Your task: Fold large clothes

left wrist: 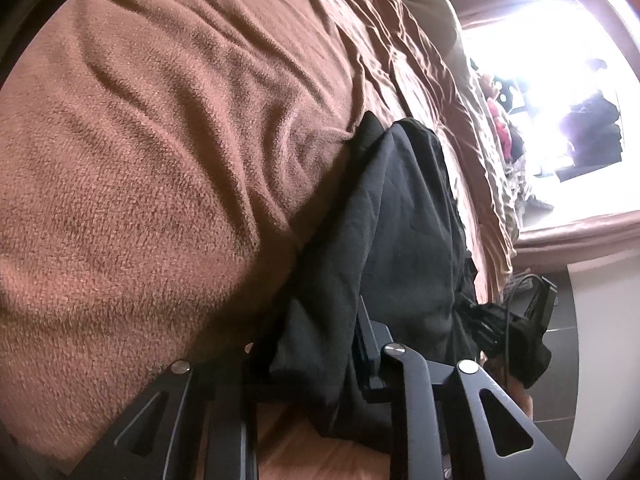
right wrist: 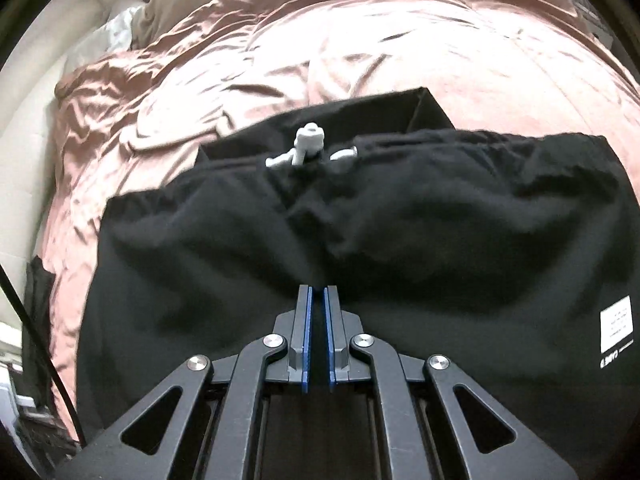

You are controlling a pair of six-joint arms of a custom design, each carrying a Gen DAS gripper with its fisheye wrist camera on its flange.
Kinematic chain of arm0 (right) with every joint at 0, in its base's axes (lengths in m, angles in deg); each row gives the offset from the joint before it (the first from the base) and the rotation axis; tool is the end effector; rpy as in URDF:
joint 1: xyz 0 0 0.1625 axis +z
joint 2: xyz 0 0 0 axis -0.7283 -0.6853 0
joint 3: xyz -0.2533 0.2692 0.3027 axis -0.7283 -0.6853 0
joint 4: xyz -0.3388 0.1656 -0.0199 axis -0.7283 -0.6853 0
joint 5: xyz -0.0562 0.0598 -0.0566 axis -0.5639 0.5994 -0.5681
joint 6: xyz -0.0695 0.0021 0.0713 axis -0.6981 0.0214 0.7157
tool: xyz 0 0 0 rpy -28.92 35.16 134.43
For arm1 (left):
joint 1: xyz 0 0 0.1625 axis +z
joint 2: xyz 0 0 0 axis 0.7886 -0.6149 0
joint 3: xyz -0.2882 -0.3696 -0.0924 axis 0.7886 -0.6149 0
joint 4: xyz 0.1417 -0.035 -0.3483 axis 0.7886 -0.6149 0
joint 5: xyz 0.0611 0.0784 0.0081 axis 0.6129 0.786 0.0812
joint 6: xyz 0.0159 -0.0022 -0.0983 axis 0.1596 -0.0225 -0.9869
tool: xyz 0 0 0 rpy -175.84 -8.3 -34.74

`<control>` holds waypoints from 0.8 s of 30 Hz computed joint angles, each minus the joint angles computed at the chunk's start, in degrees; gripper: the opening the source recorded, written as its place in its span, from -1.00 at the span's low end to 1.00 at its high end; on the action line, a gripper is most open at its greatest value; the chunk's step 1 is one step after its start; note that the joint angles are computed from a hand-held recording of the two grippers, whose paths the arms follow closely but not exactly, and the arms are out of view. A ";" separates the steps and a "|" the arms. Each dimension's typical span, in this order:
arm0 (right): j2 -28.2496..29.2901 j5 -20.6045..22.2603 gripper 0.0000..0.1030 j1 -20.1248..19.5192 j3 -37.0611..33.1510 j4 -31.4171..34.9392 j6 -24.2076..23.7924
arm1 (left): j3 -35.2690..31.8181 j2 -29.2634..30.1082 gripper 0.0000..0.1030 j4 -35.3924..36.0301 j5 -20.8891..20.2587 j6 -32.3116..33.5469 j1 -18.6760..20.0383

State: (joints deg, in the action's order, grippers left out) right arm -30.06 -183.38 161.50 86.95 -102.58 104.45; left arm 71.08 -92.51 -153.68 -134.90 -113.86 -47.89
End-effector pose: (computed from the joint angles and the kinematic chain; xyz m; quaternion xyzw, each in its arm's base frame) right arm 0.2636 -0.3829 0.2405 0.0492 -0.9536 0.1841 0.2333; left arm -0.2142 -0.2094 0.1939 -0.2339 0.9158 -0.3262 0.0127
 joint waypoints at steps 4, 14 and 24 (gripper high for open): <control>-5.50 3.76 -0.94 0.45 1.53 2.76 -0.05 | -0.59 -0.60 -0.77 0.32 1.38 0.96 -0.62; -17.64 9.51 -0.25 2.00 6.83 14.65 -0.35 | -8.25 -1.14 -0.85 4.53 7.05 10.46 -2.72; -26.91 13.51 -0.61 2.94 11.54 19.32 -4.85 | -15.55 3.20 -0.86 3.05 8.97 21.87 -2.37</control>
State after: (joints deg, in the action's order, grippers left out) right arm -56.98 -169.87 164.44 98.48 -83.25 99.60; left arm 55.53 -89.31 -150.63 -125.93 -91.98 -50.26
